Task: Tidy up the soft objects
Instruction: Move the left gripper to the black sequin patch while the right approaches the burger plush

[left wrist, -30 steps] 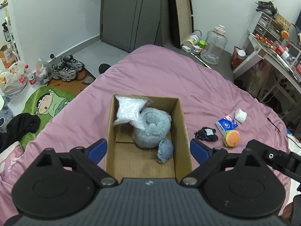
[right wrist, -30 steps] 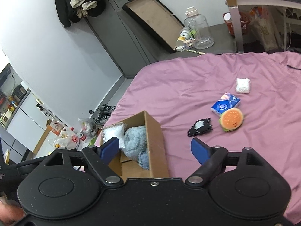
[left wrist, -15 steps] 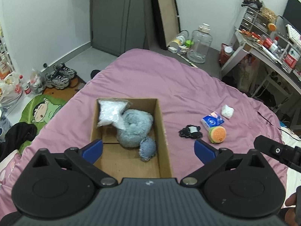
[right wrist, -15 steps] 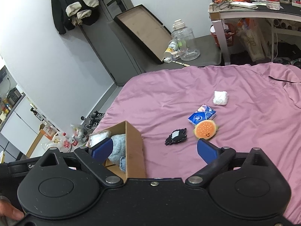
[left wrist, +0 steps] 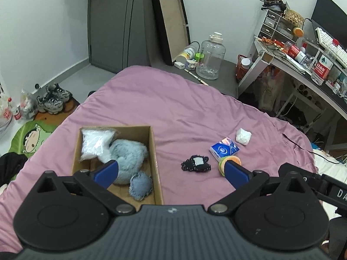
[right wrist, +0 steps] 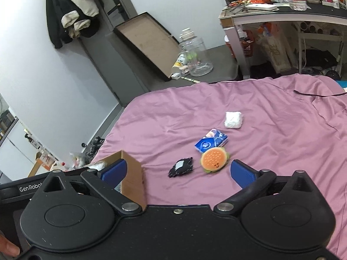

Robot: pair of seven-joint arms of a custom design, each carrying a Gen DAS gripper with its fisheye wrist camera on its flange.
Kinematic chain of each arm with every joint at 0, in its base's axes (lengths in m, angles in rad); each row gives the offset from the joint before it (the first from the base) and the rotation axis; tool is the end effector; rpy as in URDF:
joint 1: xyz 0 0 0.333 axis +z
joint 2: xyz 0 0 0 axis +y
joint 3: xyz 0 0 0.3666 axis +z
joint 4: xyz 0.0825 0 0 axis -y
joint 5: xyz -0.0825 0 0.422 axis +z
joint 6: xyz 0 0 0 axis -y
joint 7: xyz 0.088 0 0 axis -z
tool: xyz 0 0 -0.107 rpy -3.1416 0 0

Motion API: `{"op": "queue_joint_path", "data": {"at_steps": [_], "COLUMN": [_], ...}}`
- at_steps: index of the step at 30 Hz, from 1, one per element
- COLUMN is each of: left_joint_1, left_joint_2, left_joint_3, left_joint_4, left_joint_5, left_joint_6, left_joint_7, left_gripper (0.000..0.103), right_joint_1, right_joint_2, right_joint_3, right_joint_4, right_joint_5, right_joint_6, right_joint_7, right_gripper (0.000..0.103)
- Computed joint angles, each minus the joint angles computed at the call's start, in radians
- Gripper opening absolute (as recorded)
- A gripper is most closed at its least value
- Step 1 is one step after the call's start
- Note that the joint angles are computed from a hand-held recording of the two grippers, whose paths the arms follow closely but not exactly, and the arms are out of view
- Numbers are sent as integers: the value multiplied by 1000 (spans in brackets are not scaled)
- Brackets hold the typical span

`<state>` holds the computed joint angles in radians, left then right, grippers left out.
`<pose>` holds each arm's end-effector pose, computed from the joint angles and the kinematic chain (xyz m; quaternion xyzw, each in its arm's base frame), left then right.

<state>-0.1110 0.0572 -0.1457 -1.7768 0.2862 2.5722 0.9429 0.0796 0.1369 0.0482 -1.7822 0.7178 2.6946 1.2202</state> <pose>0.6466 -0.1717 0.6440 -0.7156 0.5895 -0.2994 0.2251 0.6889 0.0645 0.5959 -0.6167 0.6524 -0.1119 0.4261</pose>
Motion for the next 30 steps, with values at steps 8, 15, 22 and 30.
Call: {"op": "queue_joint_path", "data": {"at_steps": [8,15,22,30], "left_joint_1": [-15,-58,-75,-90], "left_joint_2": [74,153,234,326], "left_joint_3": [-6,11,16,27], "left_joint_4": [65,161,260,367], "left_joint_5": [-44,16,-19,-36], "left_joint_6": [-13,-76,-148,-196], "left_joint_7": [37,-8,-11,-17], "left_gripper": [103,103,103,100], "right_joint_1": [-26,-53,-80,-105], "right_joint_2": [37,84,141,234], "right_joint_3": [-3,-11,10,33], "right_joint_4": [28,64,111,215], "right_joint_5": [-10,-16,-21,-26], "right_joint_6": [-10,-29,-23,-114], "right_joint_7": [10,84,129,191], "right_gripper": [103,103,101,82]}}
